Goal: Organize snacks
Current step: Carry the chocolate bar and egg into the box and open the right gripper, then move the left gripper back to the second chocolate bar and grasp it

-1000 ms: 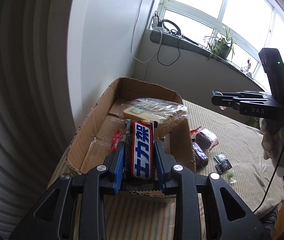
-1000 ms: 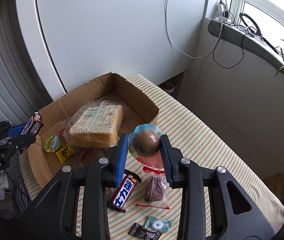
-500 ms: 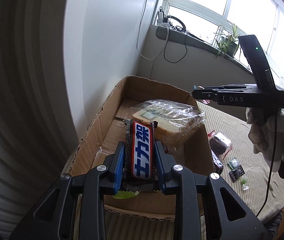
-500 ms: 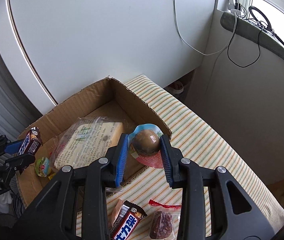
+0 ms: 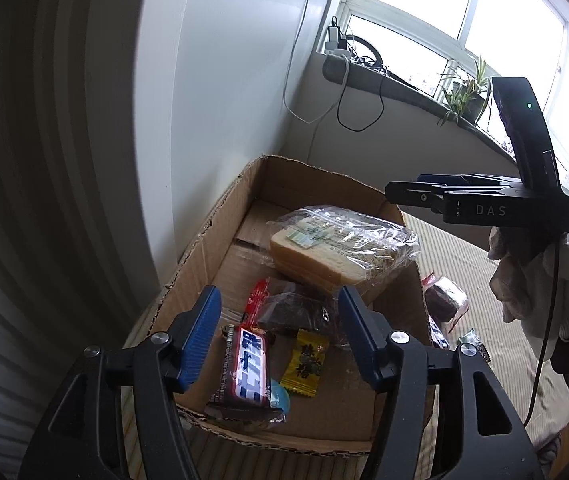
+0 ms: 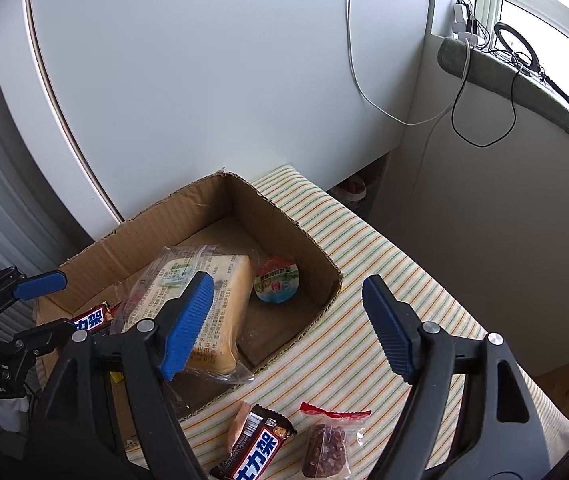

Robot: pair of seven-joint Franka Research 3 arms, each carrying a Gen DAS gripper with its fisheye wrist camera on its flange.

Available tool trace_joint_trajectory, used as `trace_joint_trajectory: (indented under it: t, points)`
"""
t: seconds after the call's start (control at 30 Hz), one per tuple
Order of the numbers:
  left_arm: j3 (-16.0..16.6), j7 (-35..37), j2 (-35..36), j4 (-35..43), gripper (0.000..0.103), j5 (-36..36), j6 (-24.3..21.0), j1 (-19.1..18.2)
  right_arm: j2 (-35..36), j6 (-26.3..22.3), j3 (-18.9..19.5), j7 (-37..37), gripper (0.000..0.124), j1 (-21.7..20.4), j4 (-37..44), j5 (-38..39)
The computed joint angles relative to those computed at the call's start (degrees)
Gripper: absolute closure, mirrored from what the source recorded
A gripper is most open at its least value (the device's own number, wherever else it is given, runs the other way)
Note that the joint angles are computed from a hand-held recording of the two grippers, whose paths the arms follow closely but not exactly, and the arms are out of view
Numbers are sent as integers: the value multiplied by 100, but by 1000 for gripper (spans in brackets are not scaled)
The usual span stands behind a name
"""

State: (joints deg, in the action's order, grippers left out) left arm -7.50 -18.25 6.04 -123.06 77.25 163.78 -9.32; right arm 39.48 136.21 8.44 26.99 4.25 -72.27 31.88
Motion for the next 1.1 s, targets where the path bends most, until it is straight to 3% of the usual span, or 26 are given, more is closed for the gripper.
trace_joint_trajectory:
  t: [0.57,1.1]
  points:
    - [-246,200,-307,-17,42,-81,-451,-196,-918,241,-35,-553,45,-341,-1150,587]
    - [-463,263,-253,157,43,-171,-613,-474,-1726,361,-457,-1342,45,-658,-2515,990]
